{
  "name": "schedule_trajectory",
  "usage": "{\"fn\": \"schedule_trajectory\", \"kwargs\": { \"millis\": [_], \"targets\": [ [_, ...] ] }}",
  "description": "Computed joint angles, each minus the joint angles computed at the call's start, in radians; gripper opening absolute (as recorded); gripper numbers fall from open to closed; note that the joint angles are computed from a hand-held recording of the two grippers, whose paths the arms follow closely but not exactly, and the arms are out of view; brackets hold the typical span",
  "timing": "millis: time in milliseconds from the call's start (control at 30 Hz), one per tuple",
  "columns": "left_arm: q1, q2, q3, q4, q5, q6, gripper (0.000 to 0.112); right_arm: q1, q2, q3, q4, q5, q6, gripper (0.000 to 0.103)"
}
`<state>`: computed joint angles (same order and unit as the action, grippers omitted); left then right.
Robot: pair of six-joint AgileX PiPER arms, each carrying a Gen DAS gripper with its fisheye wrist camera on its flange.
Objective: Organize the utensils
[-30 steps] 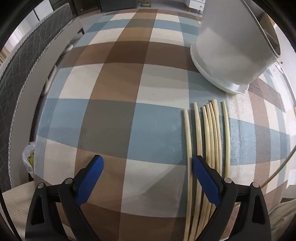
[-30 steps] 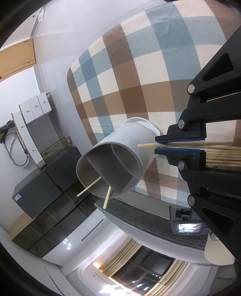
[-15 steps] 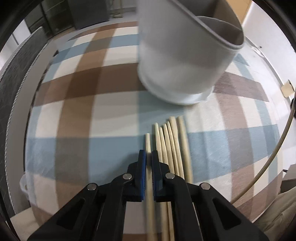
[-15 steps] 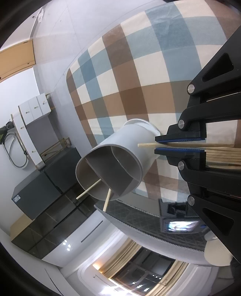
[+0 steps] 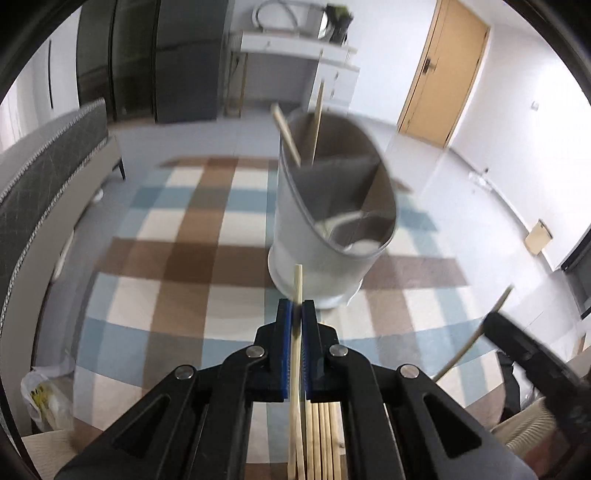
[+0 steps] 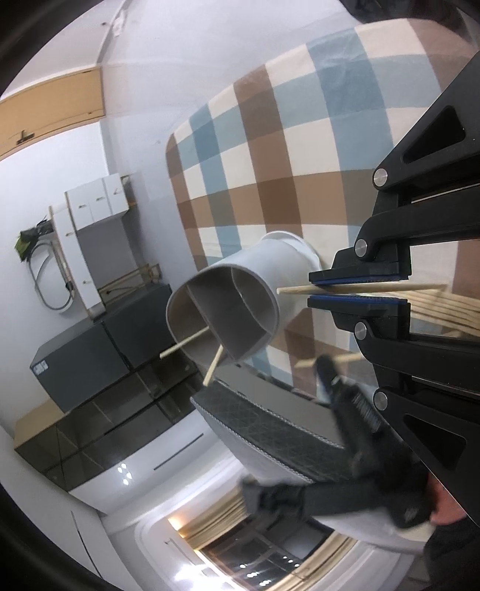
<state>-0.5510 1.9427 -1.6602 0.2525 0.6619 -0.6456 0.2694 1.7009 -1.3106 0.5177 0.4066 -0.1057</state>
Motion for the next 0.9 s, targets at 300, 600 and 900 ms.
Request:
{"fn": "schedule_trajectory", "kwargs": {
  "millis": [300,600,900],
  "targets": [
    [-0.016,-0.100,0.102,0.063,-0.048,-0.061,0.000,0.063,-0.086,0.076,-0.226,-0.055,0.185,0.005],
    [-0.048,-0.122,0.069,0.081,0.008,-0.031,0.000,0.080,-0.136,0.108,-0.338,-0.071,0.295,0.005],
    [-0.047,-0.122,0.015,0.043,0.045,0.031,0.000,0.062,-0.152,0.096,-0.346,-0.068,0.305,0.005]
  ]
}}
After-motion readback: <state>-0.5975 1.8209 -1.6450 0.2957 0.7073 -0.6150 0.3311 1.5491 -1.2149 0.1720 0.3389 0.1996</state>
